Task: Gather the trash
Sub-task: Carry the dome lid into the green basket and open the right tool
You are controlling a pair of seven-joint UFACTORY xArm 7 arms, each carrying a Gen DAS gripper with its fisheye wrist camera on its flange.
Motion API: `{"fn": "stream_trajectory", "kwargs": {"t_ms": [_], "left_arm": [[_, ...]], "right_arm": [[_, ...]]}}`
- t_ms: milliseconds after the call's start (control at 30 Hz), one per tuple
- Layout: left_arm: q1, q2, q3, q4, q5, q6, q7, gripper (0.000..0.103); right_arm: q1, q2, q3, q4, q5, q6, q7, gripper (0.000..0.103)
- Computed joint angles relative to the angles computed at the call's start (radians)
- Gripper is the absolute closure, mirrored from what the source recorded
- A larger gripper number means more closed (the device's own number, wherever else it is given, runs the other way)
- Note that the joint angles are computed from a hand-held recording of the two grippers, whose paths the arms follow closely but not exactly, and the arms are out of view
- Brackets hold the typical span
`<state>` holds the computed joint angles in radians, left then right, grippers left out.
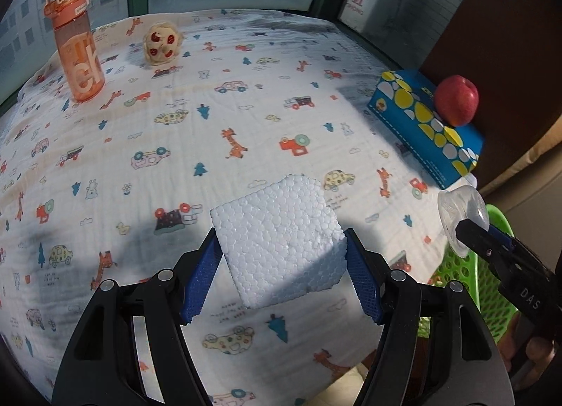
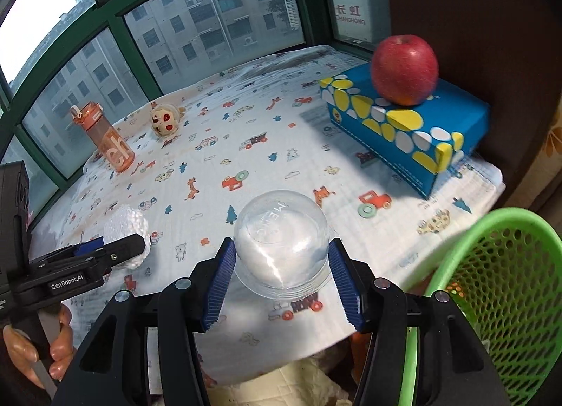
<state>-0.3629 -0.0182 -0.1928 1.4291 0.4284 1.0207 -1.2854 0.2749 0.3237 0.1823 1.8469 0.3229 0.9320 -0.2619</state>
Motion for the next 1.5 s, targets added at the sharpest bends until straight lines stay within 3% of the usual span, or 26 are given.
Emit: {"fn": "stream_trajectory", "kwargs": {"t_ms": [467,1000,1100,1500], "left_arm": [[-0.127,0.217,0.028,0.292,0.015,0.037,0.098,0.035],[-0.219,0.341,0.081,0.475,-0.006,0.096,0.169,0.035],[-0.229,0.360,0.086,0.503,-0.010,0.106,0.183,0.035],[-0.283,0.492,0.113,0.702,-0.044,0.155,0.274,0.035]], "right_arm": [[-0.114,-0.144,-0.072,-0.175,0.023,-0.051,-0.001,0.050],[-0.201,-0.073,-0.124,-0.127,-0.098,-0.075,0.110,0.049],[-0.215,-0.061,-0.122,-0.116,-0.090,-0.080,0.117,0.043],[-0.246,-0.141,-0.124,-0.190,-0.052,-0.107,0.103,0.038]]}}
